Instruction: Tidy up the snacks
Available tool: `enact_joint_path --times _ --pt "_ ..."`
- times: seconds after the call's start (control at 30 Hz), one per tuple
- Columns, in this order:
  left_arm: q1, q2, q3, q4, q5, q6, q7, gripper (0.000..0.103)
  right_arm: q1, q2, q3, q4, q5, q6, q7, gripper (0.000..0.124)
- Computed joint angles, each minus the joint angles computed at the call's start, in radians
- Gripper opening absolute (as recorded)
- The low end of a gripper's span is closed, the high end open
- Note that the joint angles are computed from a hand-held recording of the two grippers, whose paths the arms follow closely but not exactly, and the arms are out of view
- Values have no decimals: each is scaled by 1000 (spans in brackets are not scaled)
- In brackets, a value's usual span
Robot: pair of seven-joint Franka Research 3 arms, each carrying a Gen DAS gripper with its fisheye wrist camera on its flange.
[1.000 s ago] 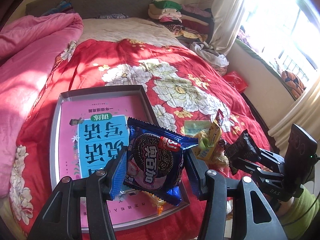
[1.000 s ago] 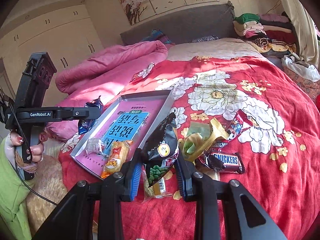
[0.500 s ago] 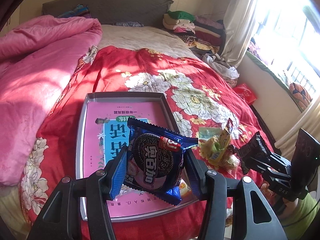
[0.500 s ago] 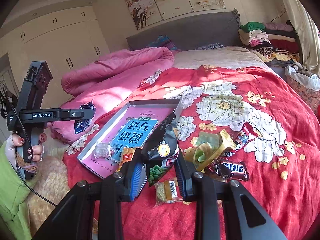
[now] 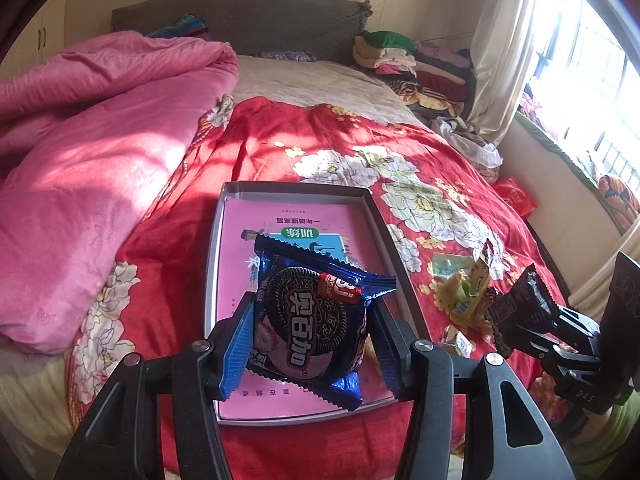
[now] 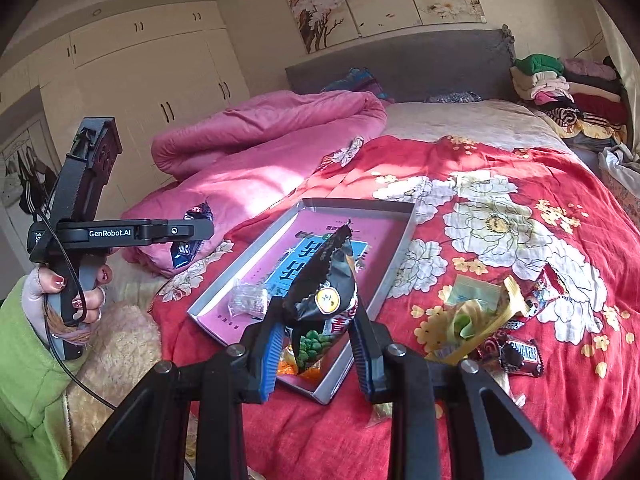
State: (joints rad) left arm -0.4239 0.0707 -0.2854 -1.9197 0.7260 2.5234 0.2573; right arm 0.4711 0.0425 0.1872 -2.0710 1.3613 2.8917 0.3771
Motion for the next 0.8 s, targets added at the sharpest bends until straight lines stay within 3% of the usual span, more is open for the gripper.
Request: enact_joint_path --times 0.4,0.8 --pt "31 -65 -5 -92 20 -25 -63 56 20 37 21 45 -103 -15 79 32" --pt "43 -54 -6 -113 -7 -26 -47 56 18 79 43 92 -196 -12 166 32"
